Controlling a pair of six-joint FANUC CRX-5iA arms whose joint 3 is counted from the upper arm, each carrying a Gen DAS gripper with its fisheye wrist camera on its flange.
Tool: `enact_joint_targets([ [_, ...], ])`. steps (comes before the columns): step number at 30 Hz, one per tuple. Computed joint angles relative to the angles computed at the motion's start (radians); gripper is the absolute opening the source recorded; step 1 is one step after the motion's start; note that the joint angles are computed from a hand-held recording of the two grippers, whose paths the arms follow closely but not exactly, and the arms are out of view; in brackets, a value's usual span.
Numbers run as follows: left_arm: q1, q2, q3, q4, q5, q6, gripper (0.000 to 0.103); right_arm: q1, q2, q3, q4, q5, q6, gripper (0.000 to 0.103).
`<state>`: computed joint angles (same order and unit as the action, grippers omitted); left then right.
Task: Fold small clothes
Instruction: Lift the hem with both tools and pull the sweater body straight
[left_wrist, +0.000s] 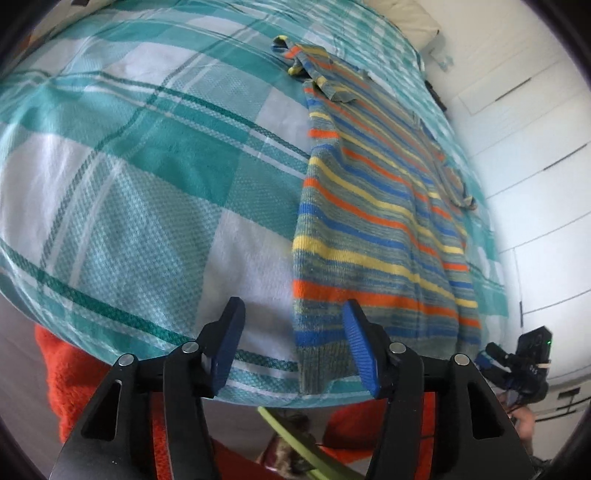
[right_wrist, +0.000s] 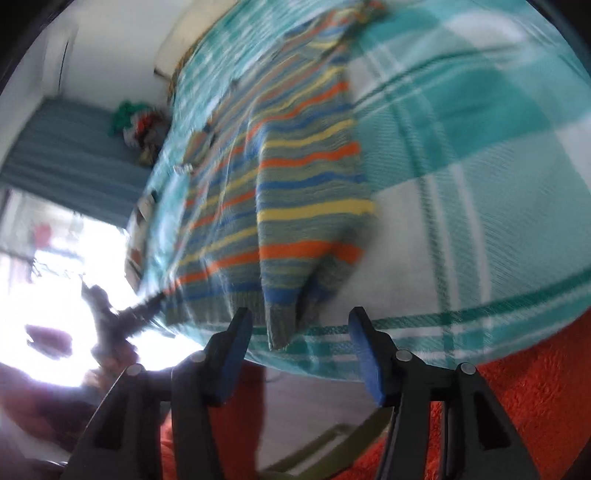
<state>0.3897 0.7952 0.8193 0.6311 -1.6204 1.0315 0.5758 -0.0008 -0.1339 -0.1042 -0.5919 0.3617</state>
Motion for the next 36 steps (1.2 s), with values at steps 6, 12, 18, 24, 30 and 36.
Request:
enact_joint_targets([
  [6, -0.037, -0.030, -0.059, -0.018, 0.014, -0.028, 0.025, -0.055, -0.008, -0.098, -0.233, 0.254, 0.071, 0.025],
  [12, -0.045, 0.002, 0.026, -0.055, -0.014, 0.004, 0.005, -0.039, -0.032, -0.062, -0.082, 0.096, 0.010, 0.008],
  [18, -0.065, -0.038, -0.023, -0.110, 0.042, -0.061, 0.007, -0.036, -0.042, -0.003, 0.074, -0.204, -0.080, 0.009],
  [24, -0.046, -0.029, -0.036, -0.068, 0.023, -0.031, 0.019, -0.053, -0.041, -0.063, -0.065, 0.011, -0.028, 0.025],
  [30, -0.055, -0.054, -0.055, -0.095, 0.043, -0.066, 0.004, -0.045, 0.036, 0.043, -0.061, -0.099, 0.073, 0.006],
  [36, -0.045, -0.071, -0.017, -0.147, 0.062, -0.077, 0.004, -0.007, 0.027, 0.088, 0.135, -0.327, -0.012, 0.004],
])
